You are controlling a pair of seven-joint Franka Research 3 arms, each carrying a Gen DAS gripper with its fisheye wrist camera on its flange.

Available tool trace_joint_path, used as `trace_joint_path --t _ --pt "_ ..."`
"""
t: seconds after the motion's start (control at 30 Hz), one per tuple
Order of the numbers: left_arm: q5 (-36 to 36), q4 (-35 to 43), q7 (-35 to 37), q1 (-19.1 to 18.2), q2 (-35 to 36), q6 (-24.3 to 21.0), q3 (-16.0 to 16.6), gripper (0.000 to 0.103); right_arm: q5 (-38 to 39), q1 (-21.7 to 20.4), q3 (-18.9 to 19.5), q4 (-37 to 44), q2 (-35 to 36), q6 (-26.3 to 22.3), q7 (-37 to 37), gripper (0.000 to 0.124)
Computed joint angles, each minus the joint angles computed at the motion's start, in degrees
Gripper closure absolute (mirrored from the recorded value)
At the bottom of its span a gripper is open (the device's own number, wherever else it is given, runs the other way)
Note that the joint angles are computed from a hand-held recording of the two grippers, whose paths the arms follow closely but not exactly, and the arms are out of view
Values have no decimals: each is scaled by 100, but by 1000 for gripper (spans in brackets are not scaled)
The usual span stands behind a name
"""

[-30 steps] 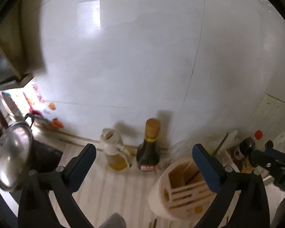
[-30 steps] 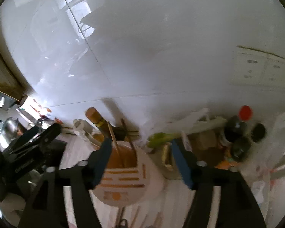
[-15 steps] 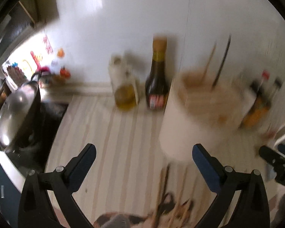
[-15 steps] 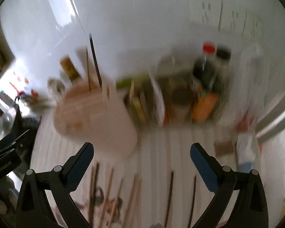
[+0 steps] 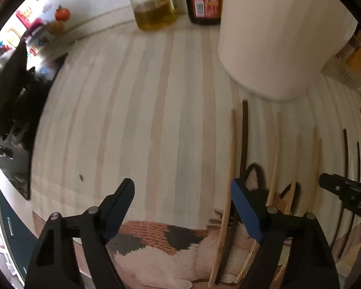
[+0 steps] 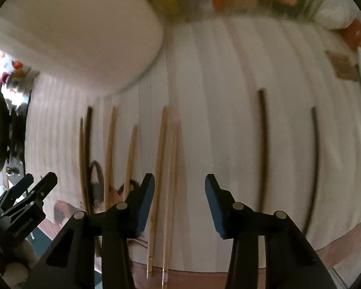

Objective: Organize utensils
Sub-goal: 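Grasp a light wooden chopstick with the left tool while the right tool grasps another light chopstick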

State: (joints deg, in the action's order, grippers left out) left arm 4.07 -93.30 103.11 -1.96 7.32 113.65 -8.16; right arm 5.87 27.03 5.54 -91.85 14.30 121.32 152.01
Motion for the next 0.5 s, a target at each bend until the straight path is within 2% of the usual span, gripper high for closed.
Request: trace_joint_path --t 0.1,0.17,0.2,0.33,0.5 --pt "-59 -123 117 0 0 -1 -18 25 -363 155 -15 336 241 -337 49 100" --pt "-76 -71 237 -14 87 -11 -36 29 -569 249 -34 749 438 -849 12 116" --pt "-34 -66 283 -35 123 6 -51 36 -621 279 -44 799 454 -914 -9 116" --pt "-83 117 356 -60 341 -19 -84 50 -733 351 -58 1113 537 -1433 -199 117" --pt "-55 339 473 -124 506 -45 -144 60 -622 303 -60 738 222 -1409 -222 117"
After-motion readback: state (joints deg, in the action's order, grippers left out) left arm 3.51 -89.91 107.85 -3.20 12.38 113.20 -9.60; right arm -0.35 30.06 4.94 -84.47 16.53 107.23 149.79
